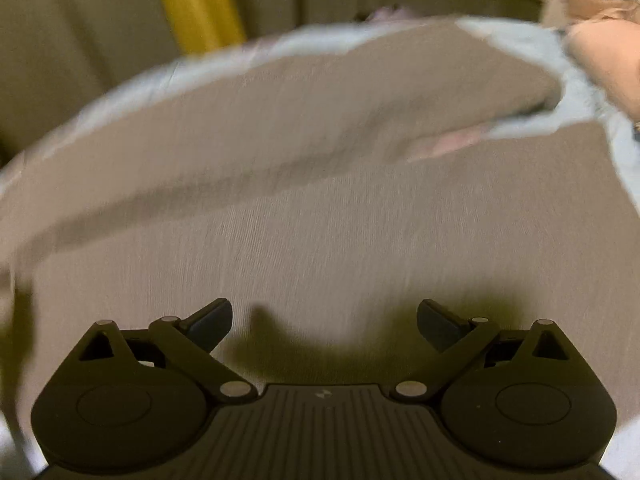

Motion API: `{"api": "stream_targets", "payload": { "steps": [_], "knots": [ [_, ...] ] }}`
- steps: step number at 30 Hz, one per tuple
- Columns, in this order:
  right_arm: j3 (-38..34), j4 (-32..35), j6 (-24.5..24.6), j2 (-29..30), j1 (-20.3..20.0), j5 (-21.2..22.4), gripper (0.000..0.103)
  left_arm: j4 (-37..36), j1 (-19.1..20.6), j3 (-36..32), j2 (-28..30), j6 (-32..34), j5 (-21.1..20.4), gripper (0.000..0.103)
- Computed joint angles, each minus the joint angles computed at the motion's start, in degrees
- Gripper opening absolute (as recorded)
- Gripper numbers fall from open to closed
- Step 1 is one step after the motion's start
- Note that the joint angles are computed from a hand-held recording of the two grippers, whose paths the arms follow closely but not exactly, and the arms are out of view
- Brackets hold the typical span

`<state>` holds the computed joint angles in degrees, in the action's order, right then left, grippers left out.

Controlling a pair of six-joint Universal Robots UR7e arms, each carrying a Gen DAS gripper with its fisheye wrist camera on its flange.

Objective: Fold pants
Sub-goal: 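Grasp the pant-leg hem with the right gripper while the left gripper approaches the waistband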

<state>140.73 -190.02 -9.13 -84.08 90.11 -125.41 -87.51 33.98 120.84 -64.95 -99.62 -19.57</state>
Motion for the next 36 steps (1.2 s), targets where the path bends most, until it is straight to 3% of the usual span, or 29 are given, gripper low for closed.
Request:
{"api": "stream_targets", "payload": {
  "steps": [2, 5, 10, 11, 12, 14, 16, 18, 22, 25, 27, 32, 36],
  "knots": [
    [-5.1, 0.5, 4.3, 1.5, -1.5, 1.6, 0.099, 5.8, 0.6, -1.1, 1.3, -7.2, 3.0, 0.103],
    [-14.5, 2.5, 9.9, 6.2, -3.2, 2.3, 0.096, 10.7, 1.5, -2.5, 3.2, -11.4, 4.9, 0.103],
    [-31.1, 6.2, 12.6, 16.8, -4.2, 0.4, 0.073, 16.5, 1.8, -3.3, 5.1, -19.4, 7.4, 0.103],
    [-34.1, 6.6, 12.6, 18.8, -4.4, -0.4, 0.057, 16.5, 2.1, -3.3, 5.3, -20.0, 7.6, 0.103],
    [-36.9, 7.3, 13.0, 20.7, -4.5, -1.4, 0.052, 15.0, 2.3, -2.8, 5.1, -19.5, 7.8, 0.103],
    [-41.5, 9.2, 15.6, 23.8, -4.2, -4.3, 0.052, 11.9, 2.6, -1.5, 4.7, -19.1, 8.6, 0.103],
    [-46.0, 9.6, 17.1, 26.9, -4.4, -6.7, 0.055, 5.6, 2.8, 0.4, 4.0, -15.4, 9.0, 0.103],
    [-48.7, 8.3, 16.7, 29.1, -4.6, -8.3, 0.064, 0.5, 3.0, 1.9, 3.4, -12.3, 9.2, 0.103],
    [-53.9, 10.7, 17.4, 32.7, -4.7, -11.9, 0.064, -0.4, 3.0, 2.3, 3.4, -12.3, 9.5, 0.103],
    [-57.4, 12.7, 15.9, 35.3, -4.3, -16.6, 0.047, -0.6, 3.0, 2.3, 3.6, -12.2, 9.4, 0.103],
    [-58.9, 12.1, 12.3, 37.1, -3.8, -20.1, 0.036, -3.9, 3.2, 3.2, 3.3, -10.1, 9.5, 0.103],
    [-58.0, 12.3, 12.6, 36.0, -4.1, -18.8, 0.037, -18.8, 3.4, 6.9, 2.1, -0.6, 9.3, 0.103],
    [-57.7, 8.3, 10.7, 36.9, -4.3, -18.0, 0.045, -19.1, 3.3, 7.1, 2.1, -0.7, 9.5, 0.103]
  ]
}}
